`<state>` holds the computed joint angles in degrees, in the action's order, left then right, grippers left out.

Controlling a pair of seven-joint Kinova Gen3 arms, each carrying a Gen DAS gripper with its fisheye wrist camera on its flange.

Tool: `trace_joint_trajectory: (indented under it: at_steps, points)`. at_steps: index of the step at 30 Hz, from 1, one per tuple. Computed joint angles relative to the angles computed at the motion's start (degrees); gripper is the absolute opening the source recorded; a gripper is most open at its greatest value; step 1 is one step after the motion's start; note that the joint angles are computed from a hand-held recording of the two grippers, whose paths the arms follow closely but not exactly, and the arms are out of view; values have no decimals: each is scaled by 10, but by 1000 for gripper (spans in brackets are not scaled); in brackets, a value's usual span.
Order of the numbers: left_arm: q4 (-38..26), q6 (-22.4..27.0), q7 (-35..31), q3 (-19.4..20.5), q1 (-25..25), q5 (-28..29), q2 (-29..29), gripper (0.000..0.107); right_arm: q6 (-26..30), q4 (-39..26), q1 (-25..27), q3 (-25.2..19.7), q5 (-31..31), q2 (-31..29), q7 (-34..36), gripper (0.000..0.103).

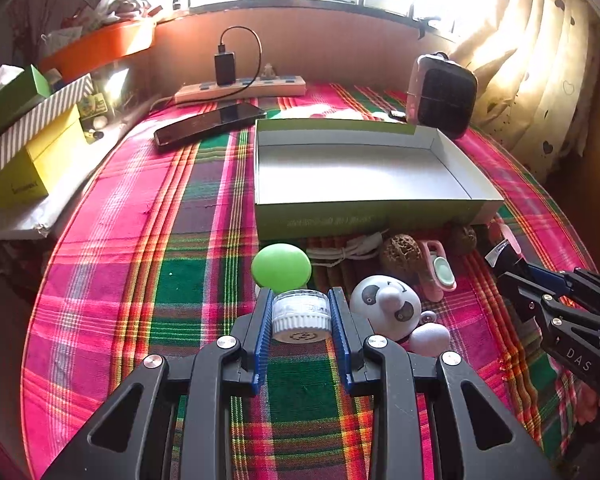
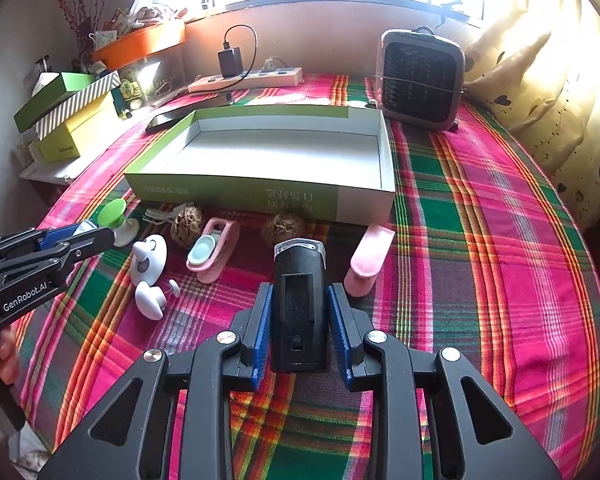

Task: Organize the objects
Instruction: 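Carry black device with right tool into white box while left tool carries jar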

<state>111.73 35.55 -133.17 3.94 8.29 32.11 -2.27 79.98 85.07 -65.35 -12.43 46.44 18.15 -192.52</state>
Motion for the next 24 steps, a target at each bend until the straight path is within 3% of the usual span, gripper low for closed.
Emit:
trace_joint_trajectory:
  at_steps: [13,24]
  points:
    - [-31,21,-20,-2,2,28,-3,25,11,-16,6,2,24,-10,19,29]
    - [-97,38,20,19,4,9,40,25,-16,-38,39,13,21,-10,70,29]
